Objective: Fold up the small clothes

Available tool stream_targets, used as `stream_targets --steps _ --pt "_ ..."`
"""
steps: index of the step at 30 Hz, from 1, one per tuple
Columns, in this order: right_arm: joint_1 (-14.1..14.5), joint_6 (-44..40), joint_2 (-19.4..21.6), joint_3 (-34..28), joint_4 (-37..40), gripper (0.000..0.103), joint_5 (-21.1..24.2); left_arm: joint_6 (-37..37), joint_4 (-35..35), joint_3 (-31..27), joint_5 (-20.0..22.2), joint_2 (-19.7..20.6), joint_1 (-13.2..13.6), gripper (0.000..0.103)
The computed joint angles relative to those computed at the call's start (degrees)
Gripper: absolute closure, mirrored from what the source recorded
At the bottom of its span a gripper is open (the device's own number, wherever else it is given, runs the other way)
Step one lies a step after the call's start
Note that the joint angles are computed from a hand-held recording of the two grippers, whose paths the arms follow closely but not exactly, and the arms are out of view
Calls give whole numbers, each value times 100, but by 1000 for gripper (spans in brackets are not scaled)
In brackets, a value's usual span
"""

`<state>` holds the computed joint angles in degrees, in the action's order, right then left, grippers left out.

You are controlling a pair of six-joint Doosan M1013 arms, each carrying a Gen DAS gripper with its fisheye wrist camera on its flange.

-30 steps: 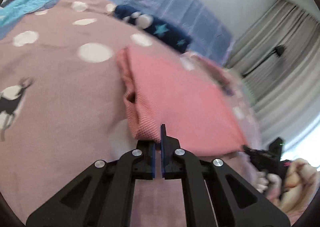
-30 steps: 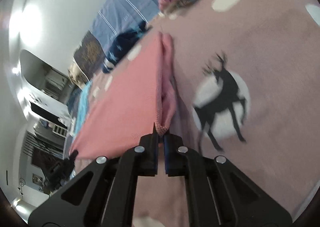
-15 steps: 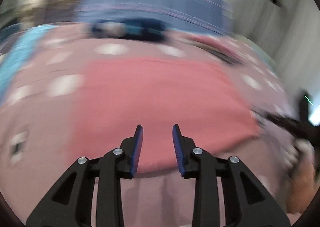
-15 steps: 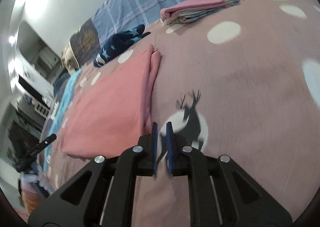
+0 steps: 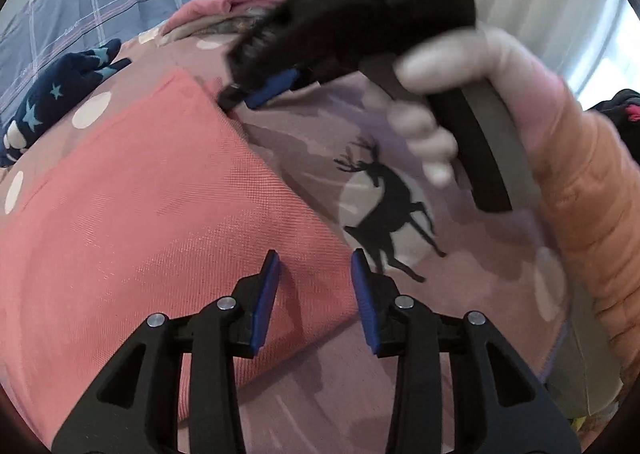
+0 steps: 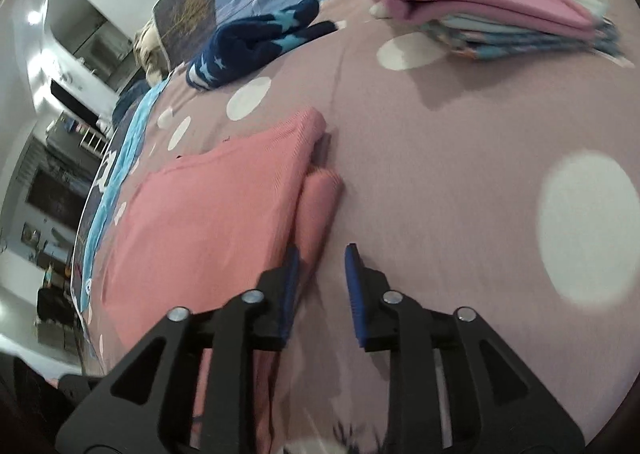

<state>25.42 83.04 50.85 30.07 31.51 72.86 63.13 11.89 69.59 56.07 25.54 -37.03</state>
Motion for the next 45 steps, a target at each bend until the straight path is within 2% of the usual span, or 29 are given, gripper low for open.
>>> stream_targets --steps 3,6,7,8,9,11,14,18,20,22,25,27,29,31,33,35,37,38,39,40,41,42,44,45 --pt "42 -37 367 -669 -73 69 344 -5 209 -238 272 172 -28 64" --pt "71 5 578 -1041 -65 69 384 26 252 -420 434 299 -2 64" --pt "64 22 607 -1081 16 78 355 19 212 -447 447 315 15 64" --pt "61 47 643 -1133 102 99 286 47 131 -447 422 313 43 65" --pt "47 -1 601 -1029 240 99 173 77 105 -439 390 310 62 68" --pt "5 -311 351 -494 687 99 -336 110 -102 -317 251 234 133 94" --pt "-18 -710 84 -6 1004 100 -866 253 -909 -50 -144 79 359 101" --pt "-12 -775 163 -179 1069 100 -889 848 -2246 373 -673 -111 676 103" --pt "-7 -561 335 -422 898 100 -747 1114 -2528 468 -783 -131 712 103" --pt "-18 -384 440 -469 708 99 -730 1232 -2494 461 -809 -103 688 103" --pt "-139 -120 590 -566 1180 100 -578 1401 -2549 383 -794 -51 645 103" --pt "-157 -135 357 -184 1134 93 -1016 1450 -2484 366 -777 -48 574 103" --pt "-145 -52 161 62 794 93 -1258 1580 -2467 286 -741 12 572 103" --pt "-169 -336 -26 327 958 93 -1336 1640 -2505 317 -798 6 570 103" --pt "-187 -994 -195 556 1476 93 -1203 1711 -2699 392 -921 -14 602 103" --pt "-124 -1517 -291 664 1664 91 -977 1733 -2821 441 -1005 -27 620 101" --pt "73 -1457 -211 461 884 89 -646 1657 -2781 549 -1099 -89 589 100" --pt "185 -1269 -170 374 224 93 -641 1636 -2769 585 -1121 -118 590 99" --pt "275 -1222 -175 434 -312 99 -777 1593 -2730 634 -1154 -161 577 98" --pt "320 -1318 -206 541 -548 101 -1018 1599 -2751 682 -1177 -202 572 92" --pt "305 -1315 -227 598 -483 103 -1133 1647 -2836 798 -1252 -288 561 83" --pt "265 -1149 -243 620 -398 103 -1161 1718 -2911 938 -1382 -397 551 79" --pt "268 -649 -409 822 -630 103 -1425 1726 -2802 1187 -1622 -606 524 65" --pt "271 -639 -550 1015 -610 101 -1575 1585 -2576 1403 -1826 -790 494 63"
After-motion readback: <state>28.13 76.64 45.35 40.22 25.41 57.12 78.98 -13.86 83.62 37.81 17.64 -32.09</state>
